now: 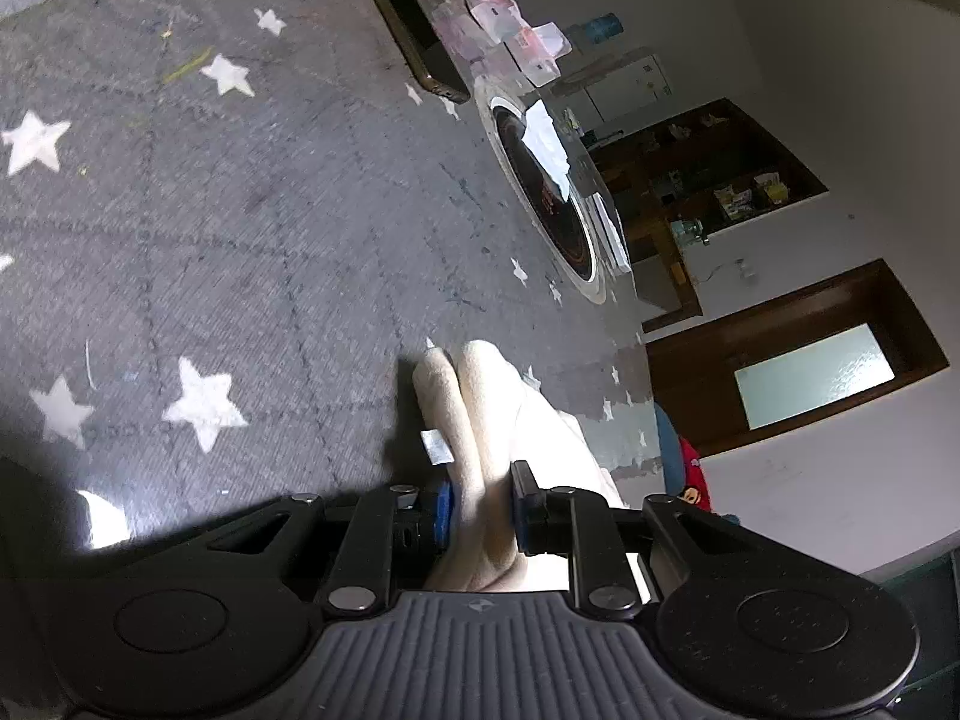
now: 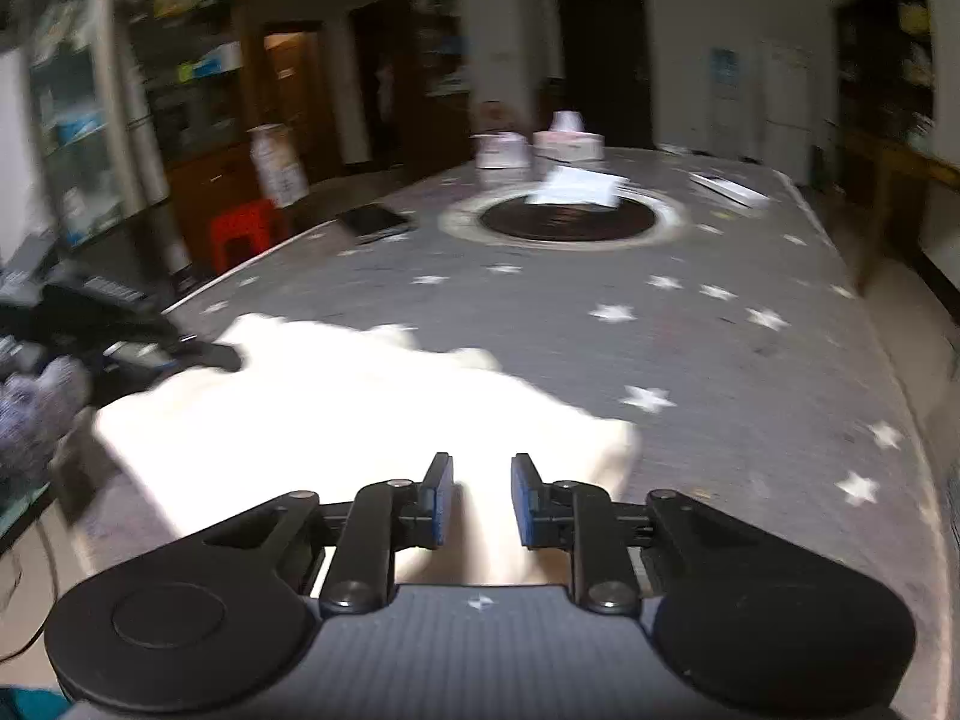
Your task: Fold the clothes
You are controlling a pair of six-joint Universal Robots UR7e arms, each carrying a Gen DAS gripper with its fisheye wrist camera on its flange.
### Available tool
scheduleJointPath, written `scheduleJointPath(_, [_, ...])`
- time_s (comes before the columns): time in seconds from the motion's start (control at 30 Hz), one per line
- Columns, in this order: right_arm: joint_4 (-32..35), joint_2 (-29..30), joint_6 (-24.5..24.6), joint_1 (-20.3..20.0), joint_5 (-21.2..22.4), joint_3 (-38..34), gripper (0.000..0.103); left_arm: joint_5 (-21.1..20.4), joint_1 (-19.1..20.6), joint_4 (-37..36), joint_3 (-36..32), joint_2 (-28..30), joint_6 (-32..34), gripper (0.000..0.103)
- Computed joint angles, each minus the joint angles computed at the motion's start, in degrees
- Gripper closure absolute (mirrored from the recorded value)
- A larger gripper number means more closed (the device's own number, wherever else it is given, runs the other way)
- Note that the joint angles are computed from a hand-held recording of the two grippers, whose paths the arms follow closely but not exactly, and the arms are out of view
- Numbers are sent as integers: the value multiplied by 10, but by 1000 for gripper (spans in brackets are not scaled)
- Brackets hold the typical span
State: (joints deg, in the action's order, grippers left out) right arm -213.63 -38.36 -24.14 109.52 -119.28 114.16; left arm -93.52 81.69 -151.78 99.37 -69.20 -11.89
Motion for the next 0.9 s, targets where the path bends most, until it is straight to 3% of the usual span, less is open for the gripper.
scheduleJointPath(0.07, [-14, -4, 11, -9, -7, 3, 68, 4, -2, 1, -1, 1, 3, 82])
scheduleJointPath(0.37, [-22, -2, 72, -42, 18, -1, 68, 19, -8, 21, -10, 2, 22, 81])
scheduleJointPath(0.47, [-18, -3, 89, -46, 35, -1, 74, 28, -13, 21, -9, 1, 38, 82])
scheduleJointPath(0.5, [-17, -3, 91, -47, 39, -1, 84, 31, -15, 20, -8, 1, 44, 82])
scheduleJointPath(0.57, [-18, -2, 92, -47, 45, -1, 90, 39, -21, 15, -6, 0, 55, 84])
scheduleJointPath(0.9, [-67, -14, 39, -20, 40, -5, 95, 47, -59, 3, -20, 7, 124, 87])
